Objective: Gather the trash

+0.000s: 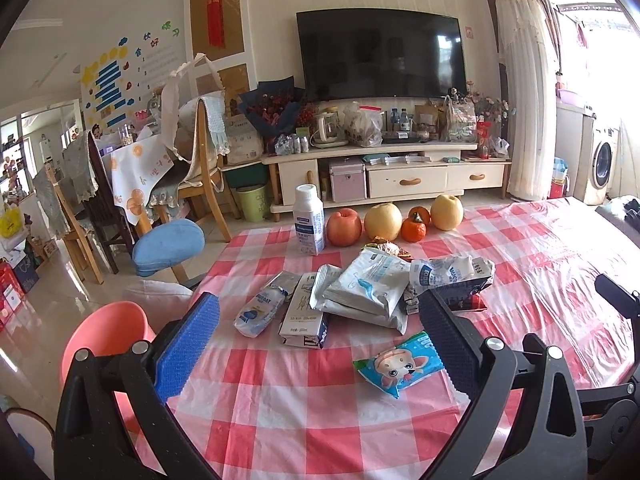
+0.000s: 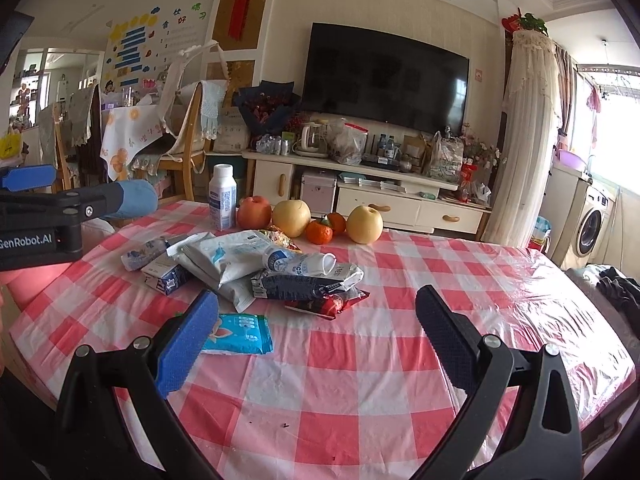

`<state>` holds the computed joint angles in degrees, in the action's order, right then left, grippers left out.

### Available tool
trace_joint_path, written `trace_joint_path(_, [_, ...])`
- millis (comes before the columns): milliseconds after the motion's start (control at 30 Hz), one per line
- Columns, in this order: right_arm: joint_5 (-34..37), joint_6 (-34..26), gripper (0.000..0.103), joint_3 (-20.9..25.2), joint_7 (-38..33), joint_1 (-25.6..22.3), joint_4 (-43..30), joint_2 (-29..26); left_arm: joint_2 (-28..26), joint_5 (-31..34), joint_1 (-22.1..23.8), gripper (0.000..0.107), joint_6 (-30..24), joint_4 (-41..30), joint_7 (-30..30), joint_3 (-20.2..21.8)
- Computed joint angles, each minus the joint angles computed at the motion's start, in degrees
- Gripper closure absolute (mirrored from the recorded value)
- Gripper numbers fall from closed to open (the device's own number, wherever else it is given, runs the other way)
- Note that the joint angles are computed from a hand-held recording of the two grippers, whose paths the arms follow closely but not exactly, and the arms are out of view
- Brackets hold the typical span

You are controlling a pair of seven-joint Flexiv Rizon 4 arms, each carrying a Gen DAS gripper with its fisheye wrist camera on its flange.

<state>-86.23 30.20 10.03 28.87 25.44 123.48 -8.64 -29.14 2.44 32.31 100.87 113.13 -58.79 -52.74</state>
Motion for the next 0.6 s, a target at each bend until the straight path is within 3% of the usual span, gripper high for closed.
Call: trace_joint_path(600, [-1.2,8.4,0.004,-1.2,3.1,-3.7,2.0,0.4,1.6,-2.0,-7.8,0.009,-0.6,-1.0,1.6,8.3])
